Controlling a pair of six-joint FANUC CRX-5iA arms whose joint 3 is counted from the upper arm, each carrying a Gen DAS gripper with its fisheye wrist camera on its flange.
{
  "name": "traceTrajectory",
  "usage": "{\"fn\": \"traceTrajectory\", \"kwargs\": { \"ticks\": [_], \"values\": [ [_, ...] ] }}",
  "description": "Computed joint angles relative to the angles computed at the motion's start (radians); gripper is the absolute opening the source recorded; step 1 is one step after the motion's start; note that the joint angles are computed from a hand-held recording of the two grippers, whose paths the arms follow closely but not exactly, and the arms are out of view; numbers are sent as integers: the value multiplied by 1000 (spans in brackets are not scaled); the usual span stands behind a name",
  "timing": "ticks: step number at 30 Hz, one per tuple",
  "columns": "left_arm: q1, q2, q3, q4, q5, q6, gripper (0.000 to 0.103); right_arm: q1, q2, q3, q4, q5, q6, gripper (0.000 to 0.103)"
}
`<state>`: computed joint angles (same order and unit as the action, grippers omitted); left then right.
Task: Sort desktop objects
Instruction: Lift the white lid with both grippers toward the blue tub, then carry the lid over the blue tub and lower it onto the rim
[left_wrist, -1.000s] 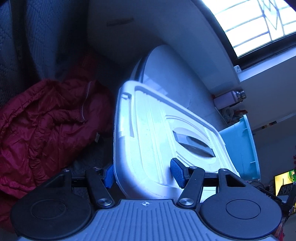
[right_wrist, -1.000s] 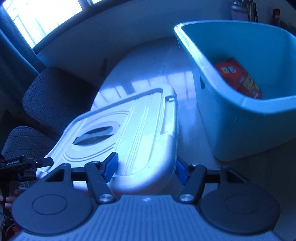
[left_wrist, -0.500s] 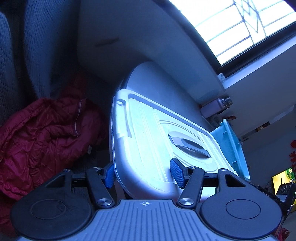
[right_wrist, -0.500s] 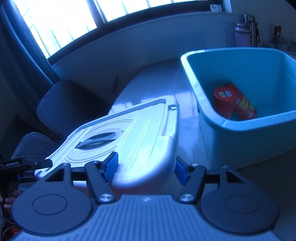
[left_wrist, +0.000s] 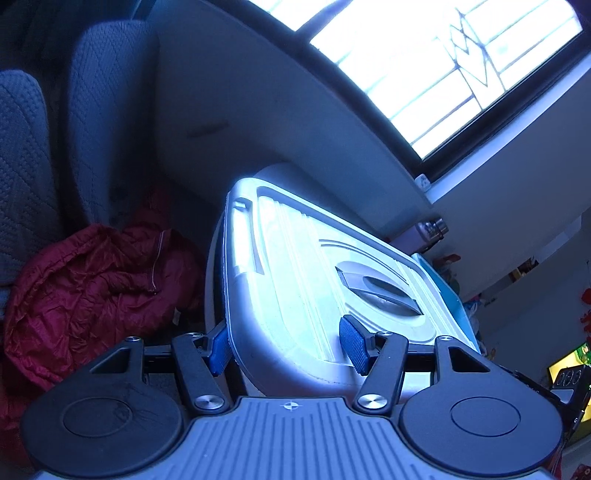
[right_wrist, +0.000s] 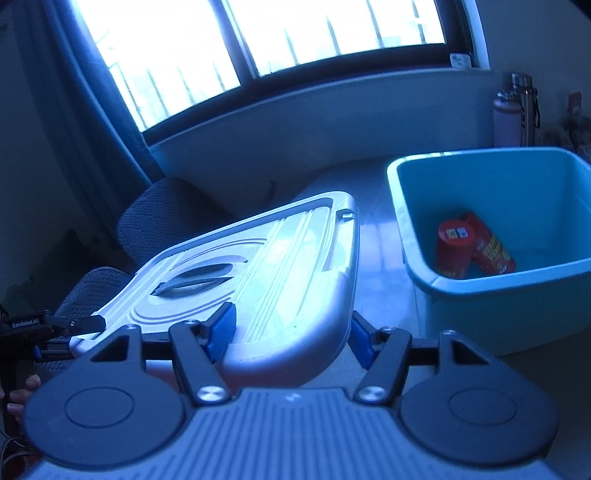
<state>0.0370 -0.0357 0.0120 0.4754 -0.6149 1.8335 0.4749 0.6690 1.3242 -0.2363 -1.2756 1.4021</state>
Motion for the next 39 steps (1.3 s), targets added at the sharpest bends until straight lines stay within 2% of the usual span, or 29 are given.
{"fn": "traceTrajectory", "kwargs": {
  "ticks": [8,13,20,24,30,39],
  "values": [
    [-156,-67,66,-369,-20,392,61,-76,-157,-193,-125,51,143,64],
    [-303,-79,142,-622,-103,646,61,-134,-261,-329,-203,74,226,64],
    [-529,-54,253,-894,-232,894,61,-228,-396,-498,-306,96,334,64],
    [-634,-15,316,-994,-285,980,61,-290,-452,-560,-354,93,374,64],
    [-740,58,393,-1073,-320,1059,61,-385,-511,-623,-411,79,432,64],
    [-793,182,536,-1077,-341,1029,61,-526,-527,-632,-497,42,479,64]
  ]
}}
